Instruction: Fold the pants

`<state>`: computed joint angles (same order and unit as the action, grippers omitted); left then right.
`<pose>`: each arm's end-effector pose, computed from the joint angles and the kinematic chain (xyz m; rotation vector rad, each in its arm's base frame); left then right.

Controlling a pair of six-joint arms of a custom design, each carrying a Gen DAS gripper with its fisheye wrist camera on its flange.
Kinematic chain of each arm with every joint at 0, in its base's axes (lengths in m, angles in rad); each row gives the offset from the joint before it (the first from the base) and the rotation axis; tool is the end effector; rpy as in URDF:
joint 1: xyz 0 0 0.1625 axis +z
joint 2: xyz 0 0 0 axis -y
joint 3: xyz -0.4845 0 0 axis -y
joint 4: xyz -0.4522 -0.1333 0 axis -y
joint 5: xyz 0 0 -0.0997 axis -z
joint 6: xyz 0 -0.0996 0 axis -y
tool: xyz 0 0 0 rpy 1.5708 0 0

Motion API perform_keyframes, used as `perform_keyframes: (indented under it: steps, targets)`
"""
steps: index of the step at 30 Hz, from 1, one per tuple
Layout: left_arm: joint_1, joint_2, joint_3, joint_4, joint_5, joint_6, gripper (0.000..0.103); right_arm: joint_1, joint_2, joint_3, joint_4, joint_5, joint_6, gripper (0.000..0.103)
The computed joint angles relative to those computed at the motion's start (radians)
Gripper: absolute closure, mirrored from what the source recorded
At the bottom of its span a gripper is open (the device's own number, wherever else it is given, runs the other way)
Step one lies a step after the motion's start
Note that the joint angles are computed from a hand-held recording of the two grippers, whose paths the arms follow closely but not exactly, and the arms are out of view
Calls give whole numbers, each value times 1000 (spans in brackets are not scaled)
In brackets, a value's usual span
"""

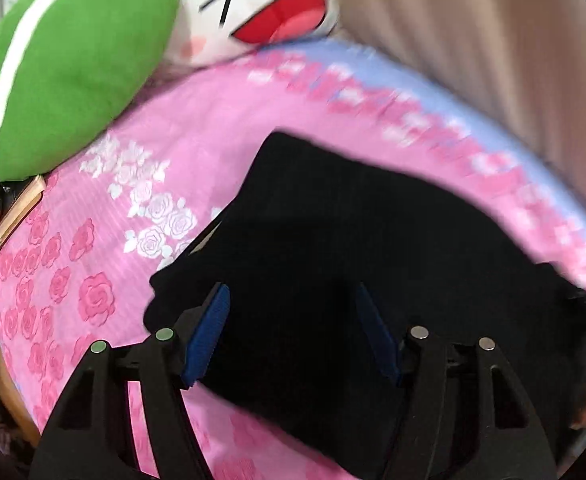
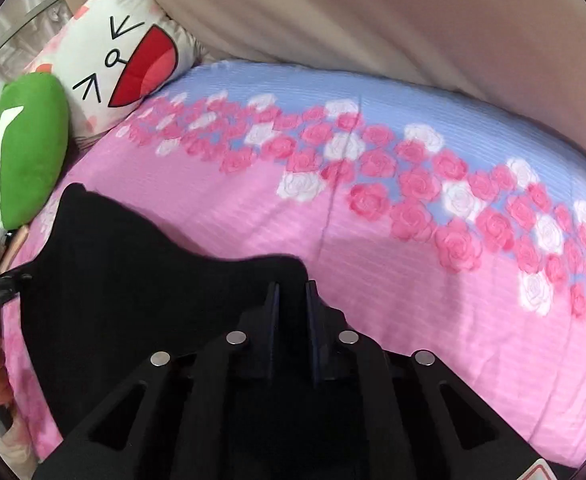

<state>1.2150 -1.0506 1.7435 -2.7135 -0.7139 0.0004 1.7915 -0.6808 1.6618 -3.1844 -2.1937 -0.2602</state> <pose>-0.0507 -0.7353 0.2787 0.1697 2.2890 -0.6983 0.2389 -0.7214 0.0854 0.3266 -2.3961 0.7717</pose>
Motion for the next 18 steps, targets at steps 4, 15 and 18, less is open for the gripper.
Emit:
perform_keyframes:
  steps: [4,15,18]
  targets:
    - [-14,40,19,-156,95,118,38,-19,38,-48,-30,-173,28,103]
    - [-109,-31,178,-337,87,162,29,-16,-139,322,-245,-64,98,88]
    - [-169,-30,260,-465,116,262,15,-21,-249,504,-480,-96,112,66]
